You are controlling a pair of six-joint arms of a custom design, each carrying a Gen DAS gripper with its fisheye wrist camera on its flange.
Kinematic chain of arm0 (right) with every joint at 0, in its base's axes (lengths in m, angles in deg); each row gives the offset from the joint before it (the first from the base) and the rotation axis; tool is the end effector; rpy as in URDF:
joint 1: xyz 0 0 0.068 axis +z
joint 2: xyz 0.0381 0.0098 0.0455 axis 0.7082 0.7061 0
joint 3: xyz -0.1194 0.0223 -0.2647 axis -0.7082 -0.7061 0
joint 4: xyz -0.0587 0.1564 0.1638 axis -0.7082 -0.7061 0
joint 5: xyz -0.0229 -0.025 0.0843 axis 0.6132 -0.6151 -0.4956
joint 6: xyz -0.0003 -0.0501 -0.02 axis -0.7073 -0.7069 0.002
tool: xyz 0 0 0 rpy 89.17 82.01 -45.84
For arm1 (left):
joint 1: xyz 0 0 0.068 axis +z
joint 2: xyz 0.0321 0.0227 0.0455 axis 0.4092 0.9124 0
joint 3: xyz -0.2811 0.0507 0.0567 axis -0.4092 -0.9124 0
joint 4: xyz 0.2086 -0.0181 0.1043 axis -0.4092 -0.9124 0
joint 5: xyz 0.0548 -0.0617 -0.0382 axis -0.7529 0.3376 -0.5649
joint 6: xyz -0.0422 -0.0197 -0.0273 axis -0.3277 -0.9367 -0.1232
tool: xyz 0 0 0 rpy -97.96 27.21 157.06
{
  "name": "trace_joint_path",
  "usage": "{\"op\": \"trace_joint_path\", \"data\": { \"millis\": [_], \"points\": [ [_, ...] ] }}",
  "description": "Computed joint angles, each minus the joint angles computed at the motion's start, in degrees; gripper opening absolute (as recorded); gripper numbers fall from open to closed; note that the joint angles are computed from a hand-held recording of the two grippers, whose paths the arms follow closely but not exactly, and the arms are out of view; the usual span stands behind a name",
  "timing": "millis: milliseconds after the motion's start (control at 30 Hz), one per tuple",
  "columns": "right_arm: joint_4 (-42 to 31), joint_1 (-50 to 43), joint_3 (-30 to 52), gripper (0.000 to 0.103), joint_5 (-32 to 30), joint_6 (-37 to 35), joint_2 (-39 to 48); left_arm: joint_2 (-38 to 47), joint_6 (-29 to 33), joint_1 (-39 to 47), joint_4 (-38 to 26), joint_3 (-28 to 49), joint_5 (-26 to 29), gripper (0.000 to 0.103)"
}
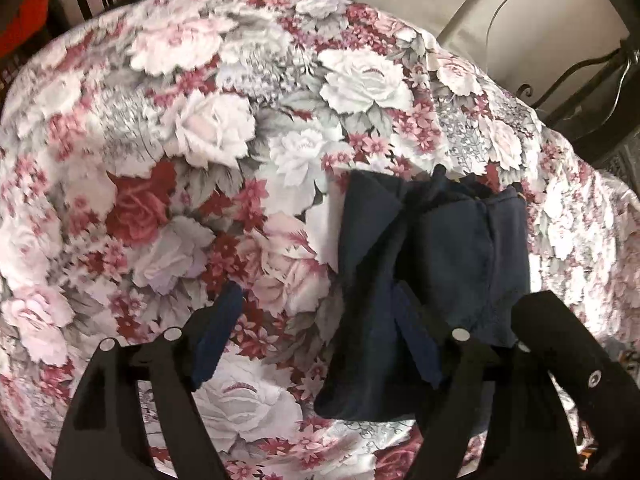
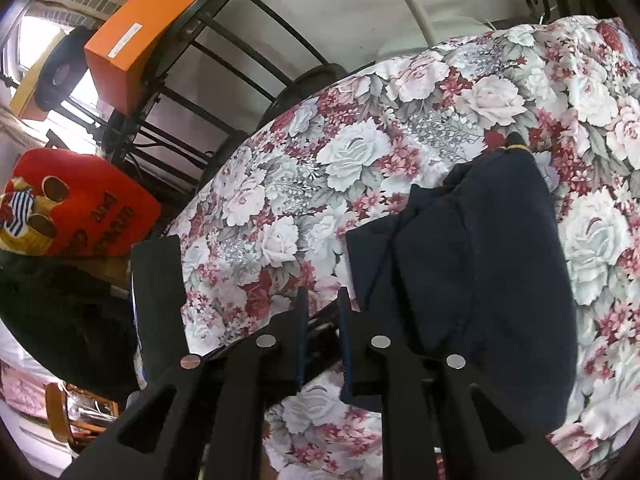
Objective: Fold small clothes
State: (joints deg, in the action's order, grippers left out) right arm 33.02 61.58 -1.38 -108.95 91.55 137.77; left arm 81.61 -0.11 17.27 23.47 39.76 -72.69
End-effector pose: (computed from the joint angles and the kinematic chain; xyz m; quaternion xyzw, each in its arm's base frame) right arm 0.2012 0.0718 0.2752 0.1192 0.9082 0.3090 0.2559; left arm 0.2800 -0.0392 0.2368 0.0064 0.9874 -0.0920 0.1285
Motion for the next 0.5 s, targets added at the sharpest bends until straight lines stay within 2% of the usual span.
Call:
{"op": "trace_joint_path", "data": {
  "millis": [167,200,300,467,500],
  "points": [
    [-3.46,-4.25,-0.74,0.016,-0.64,-3.89,-2.02,0.64,1.20,-0.40,-1.74,-0.07,7.14,0.075],
    [-5.03,-5.97,-0.72,0.016,-1.30,-5.07,-2.39,0.63,1.59,-0.34,-2.10,-0.21,10.64,0.076],
    [-7.56,-11.04,-1.32,0.016,-3.78,-8.10,-3.67,0.92,1.71,-0.58,-2.48,-0.31,16.36,0.082],
    [-10.59,-17.86,-1.77,0.017,-7.15,-13.78,-4.93,2.52,0.93,-1.71,-2.11,-1.99,21.88,0.083],
    [-10.97,-19.12,-1.97,0.021,-7.74,-14.77,-4.93,2.86,0.81,-2.05,-1.94,-2.36,22.97,0.083]
  ]
}}
